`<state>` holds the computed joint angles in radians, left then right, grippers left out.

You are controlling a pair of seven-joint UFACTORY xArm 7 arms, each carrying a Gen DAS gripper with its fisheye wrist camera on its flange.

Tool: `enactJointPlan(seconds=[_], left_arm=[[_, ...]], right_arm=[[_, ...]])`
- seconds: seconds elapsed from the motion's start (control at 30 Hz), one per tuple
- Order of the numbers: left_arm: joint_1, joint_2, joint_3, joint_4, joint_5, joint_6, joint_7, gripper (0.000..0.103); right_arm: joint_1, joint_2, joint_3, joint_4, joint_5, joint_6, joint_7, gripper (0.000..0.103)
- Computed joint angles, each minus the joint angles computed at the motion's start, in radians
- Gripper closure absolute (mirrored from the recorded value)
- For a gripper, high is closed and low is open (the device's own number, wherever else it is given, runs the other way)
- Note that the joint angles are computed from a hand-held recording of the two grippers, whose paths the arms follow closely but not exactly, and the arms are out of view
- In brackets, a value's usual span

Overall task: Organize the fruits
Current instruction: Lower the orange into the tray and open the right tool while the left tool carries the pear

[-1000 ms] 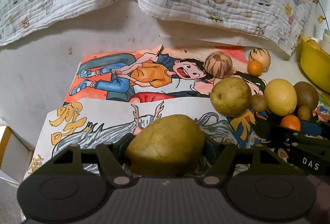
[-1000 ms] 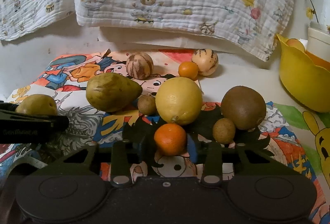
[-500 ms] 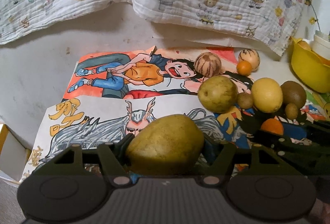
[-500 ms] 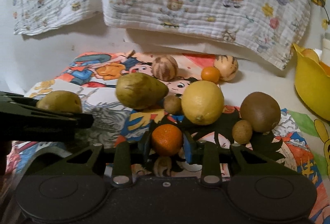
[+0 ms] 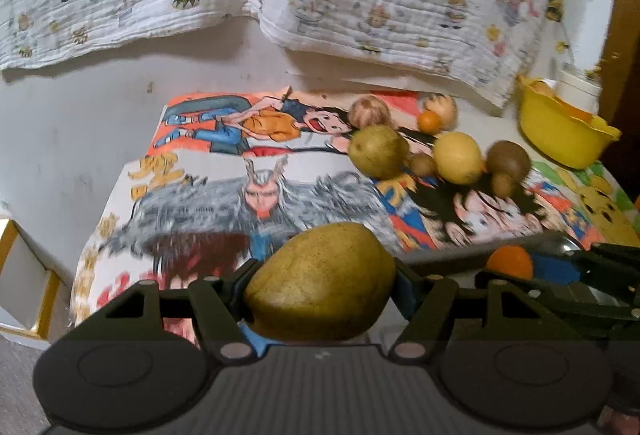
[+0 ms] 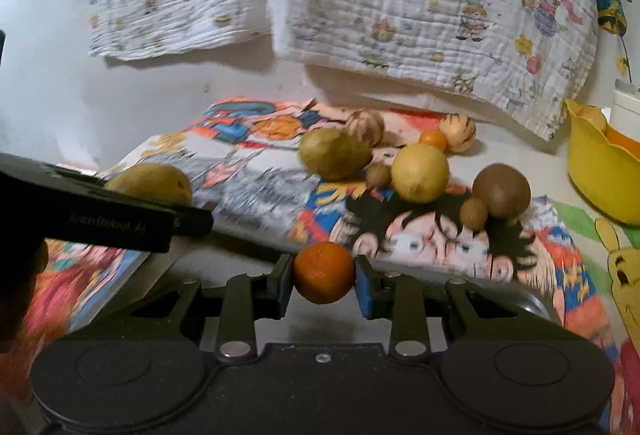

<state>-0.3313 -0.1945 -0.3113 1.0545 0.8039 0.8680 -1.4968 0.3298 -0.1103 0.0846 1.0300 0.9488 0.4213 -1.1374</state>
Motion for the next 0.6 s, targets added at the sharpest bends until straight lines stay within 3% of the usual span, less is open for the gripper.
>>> enactJointPlan(seconds=[0.43,0.6], left_arm=[[-0.077,-0.073,-0.120,-0.060,-0.008,0.058,-0.096,0.031],[-0.100,-0.069,-0.149,-0.069,0.034,0.073,-0.152,0.031]], right_arm=[[0.030,-0.275,-0.109,-0.267,-0.069,0.077,0.038,0.069],[0.063,-0.332,-0.155,-0.322,-0.055,0.076,-0.017,0.069]])
